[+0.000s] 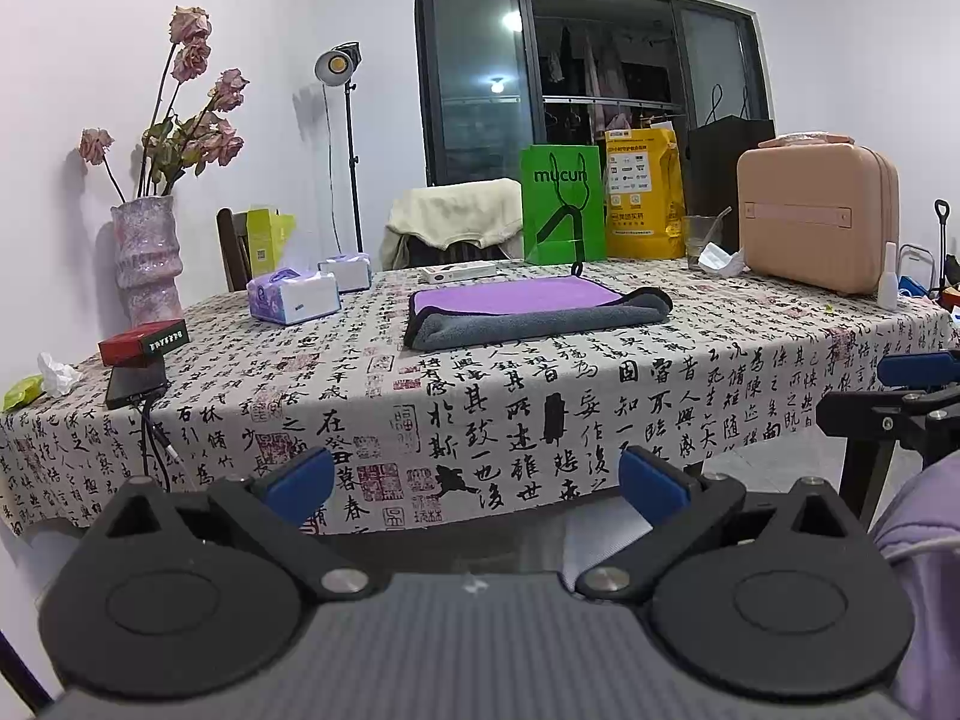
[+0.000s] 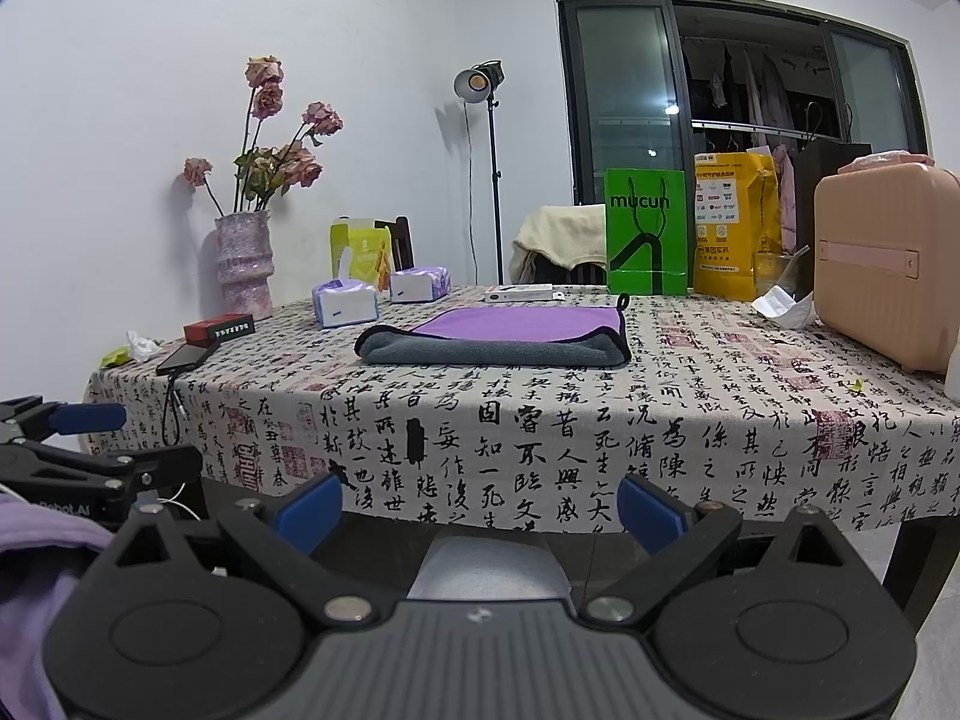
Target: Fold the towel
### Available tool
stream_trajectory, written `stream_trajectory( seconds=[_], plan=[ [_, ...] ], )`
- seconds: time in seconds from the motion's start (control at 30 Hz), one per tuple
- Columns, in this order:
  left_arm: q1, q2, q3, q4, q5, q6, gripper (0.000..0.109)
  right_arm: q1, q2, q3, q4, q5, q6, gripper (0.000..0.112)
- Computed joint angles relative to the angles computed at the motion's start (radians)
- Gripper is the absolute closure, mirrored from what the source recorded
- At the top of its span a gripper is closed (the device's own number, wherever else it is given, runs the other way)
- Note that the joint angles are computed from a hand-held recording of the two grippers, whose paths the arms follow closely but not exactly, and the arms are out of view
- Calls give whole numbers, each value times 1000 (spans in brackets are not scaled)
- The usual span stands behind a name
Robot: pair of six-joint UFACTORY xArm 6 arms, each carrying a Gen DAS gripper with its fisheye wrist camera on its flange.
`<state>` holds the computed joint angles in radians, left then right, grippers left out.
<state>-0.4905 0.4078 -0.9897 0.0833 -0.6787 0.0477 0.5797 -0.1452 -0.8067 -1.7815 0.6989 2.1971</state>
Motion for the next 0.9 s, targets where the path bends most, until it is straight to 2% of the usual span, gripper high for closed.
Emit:
stream_trajectory(
  seconds=[0.2,0.53,0.73,0.9],
  plan=[
    [7,4,-16,19,11,-7,6,-6,2,-4,4,3,-3,13],
    [1,63,-114,-55,-23,42,6,-36,11,-32,-12,2,-35,13],
    [23,102,-187,-2,16,6,6,-77,32,-63,-34,-27,-50,13],
    [29,154,-286,2,88,-22,6,-122,63,-99,-47,-55,-66,13]
  ],
)
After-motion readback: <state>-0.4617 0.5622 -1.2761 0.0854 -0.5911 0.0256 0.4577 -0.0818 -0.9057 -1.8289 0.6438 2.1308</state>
